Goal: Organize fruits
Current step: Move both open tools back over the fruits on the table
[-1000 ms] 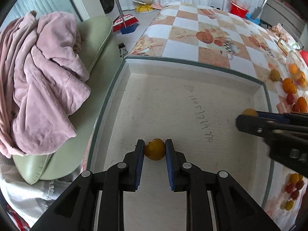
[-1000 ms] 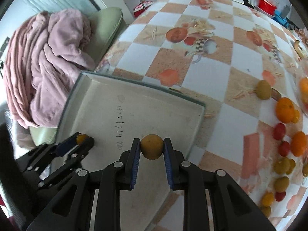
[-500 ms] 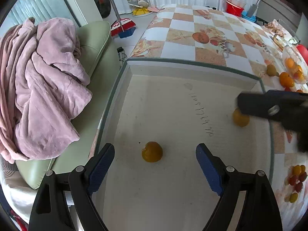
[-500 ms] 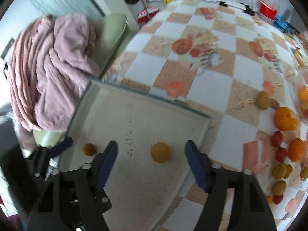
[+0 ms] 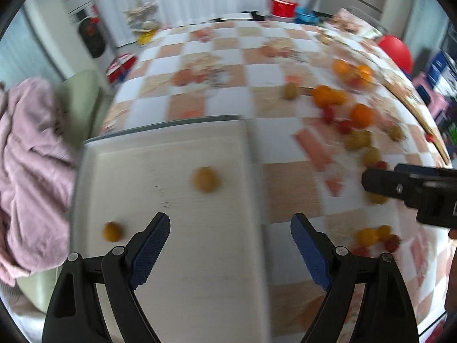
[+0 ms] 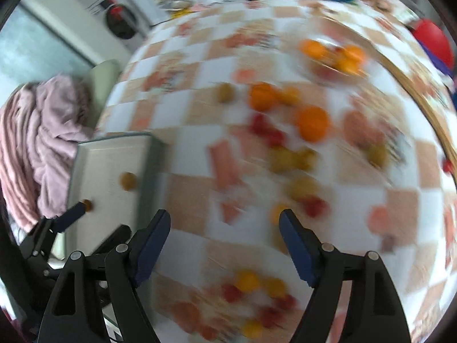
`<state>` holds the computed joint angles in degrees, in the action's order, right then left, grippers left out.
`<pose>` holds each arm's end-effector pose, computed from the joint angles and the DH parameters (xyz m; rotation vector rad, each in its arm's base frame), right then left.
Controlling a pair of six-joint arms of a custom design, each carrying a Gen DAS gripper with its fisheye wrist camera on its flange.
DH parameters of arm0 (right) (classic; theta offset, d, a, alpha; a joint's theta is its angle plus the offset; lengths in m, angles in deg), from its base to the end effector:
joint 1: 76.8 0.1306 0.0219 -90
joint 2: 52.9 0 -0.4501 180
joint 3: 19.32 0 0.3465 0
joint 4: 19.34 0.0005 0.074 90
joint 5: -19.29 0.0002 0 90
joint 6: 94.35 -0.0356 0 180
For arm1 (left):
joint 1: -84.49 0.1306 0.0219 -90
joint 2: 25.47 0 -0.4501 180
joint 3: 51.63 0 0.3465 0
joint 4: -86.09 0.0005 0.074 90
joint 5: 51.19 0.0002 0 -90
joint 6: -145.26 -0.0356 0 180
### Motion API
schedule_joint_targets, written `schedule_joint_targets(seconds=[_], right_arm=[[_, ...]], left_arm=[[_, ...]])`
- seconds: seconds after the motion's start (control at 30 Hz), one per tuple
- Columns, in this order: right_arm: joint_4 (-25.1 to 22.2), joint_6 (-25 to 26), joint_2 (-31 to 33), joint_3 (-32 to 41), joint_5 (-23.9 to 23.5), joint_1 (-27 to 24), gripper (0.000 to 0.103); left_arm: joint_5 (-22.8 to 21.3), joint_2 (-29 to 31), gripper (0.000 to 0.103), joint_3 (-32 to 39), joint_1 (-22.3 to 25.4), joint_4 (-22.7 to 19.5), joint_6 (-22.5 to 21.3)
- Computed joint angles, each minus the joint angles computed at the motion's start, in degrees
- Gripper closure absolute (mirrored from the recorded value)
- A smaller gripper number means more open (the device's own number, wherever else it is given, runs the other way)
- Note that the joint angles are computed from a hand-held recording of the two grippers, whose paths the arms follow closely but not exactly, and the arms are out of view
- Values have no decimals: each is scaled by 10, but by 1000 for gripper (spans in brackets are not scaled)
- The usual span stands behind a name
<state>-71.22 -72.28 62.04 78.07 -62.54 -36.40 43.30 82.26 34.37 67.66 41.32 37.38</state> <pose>0.4455 0.3718 0.3319 0.7020 2.7132 0.2951 0.5009 -0.1550 0.3305 0.8353 2.5982 -0.1018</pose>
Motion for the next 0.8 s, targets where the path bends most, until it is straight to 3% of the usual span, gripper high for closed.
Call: schedule_joint_targets(seconds=[0.23,0.4,0.6,0.8], right_arm=[[2,-87,-80,-138,15,0,22],[7,-121,-117,-201,17,-8,22],[33,-84,-130,-223,21,-29,22],[55,-22,-116,-210,21,-57,22]], left_arm=[[9,6,16,2,-58,-13,14],[15,15,16,8,-94,-14,31],[6,48,16,32,-117,-18,61],[23,75,16,62,-123,-41,83]])
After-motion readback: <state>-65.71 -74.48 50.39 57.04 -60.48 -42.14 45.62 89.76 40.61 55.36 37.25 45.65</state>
